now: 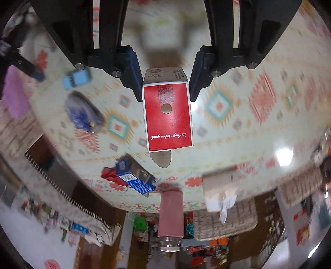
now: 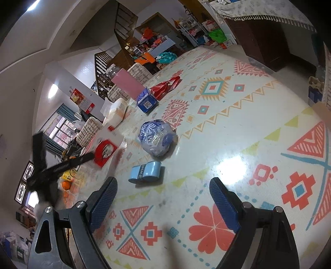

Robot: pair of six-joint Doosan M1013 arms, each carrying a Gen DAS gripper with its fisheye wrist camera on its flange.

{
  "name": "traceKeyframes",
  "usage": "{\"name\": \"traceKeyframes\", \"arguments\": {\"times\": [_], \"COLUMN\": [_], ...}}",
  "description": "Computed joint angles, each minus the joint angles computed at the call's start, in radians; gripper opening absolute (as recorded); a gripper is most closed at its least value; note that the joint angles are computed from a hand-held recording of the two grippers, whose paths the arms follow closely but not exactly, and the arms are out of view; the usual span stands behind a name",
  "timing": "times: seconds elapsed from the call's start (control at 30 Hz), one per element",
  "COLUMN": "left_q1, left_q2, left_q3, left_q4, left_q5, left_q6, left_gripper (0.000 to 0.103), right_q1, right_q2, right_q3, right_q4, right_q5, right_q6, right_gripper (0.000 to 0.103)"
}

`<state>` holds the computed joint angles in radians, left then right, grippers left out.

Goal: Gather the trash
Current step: 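Grasp the clear bag with the right tool while the left holds the KFC box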

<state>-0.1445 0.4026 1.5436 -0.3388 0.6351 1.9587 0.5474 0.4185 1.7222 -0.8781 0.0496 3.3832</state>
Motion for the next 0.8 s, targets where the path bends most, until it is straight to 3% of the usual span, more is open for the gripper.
{"name": "traceKeyframes", "arguments": {"times": [0.1,0.27,0.4,0.53,0.67,0.8], "left_q1": [0.012,0.013,0.026,0.04,0.041,0.035], "left_q2": [-0.008,-0.002,0.004,0.014,0.033,0.043], "left_q3": [0.035,0.055,0.056,0.057,0.048,0.042], "left_q4": [-0.135,-0.178,-0.235,-0.315,-0.338,-0.313], "left_q5": [0.018,0.018,0.031,0.065,0.083,0.07], "left_q6": [0.057,0.072,0.108,0.186,0.197,0.17], "left_gripper": [0.042,0.042,0.042,0.047,0.051,0.049], "right_q1": [0.005,0.017,0.03,0.037,0.046,0.035], "right_q2": [-0.001,0.002,0.006,0.024,0.064,0.125], "right_q3": [0.0,-0.016,-0.032,-0.083,-0.185,-0.312], "right_q4": [-0.088,0.056,0.052,0.29,0.337,0.416], "right_q5": [0.02,0.075,0.135,0.236,0.412,0.531], "right_q6": [0.09,-0.077,-0.096,-0.385,-0.568,-0.747], "right_gripper": [0.094,0.094,0.094,0.094,0.094,0.094]}}
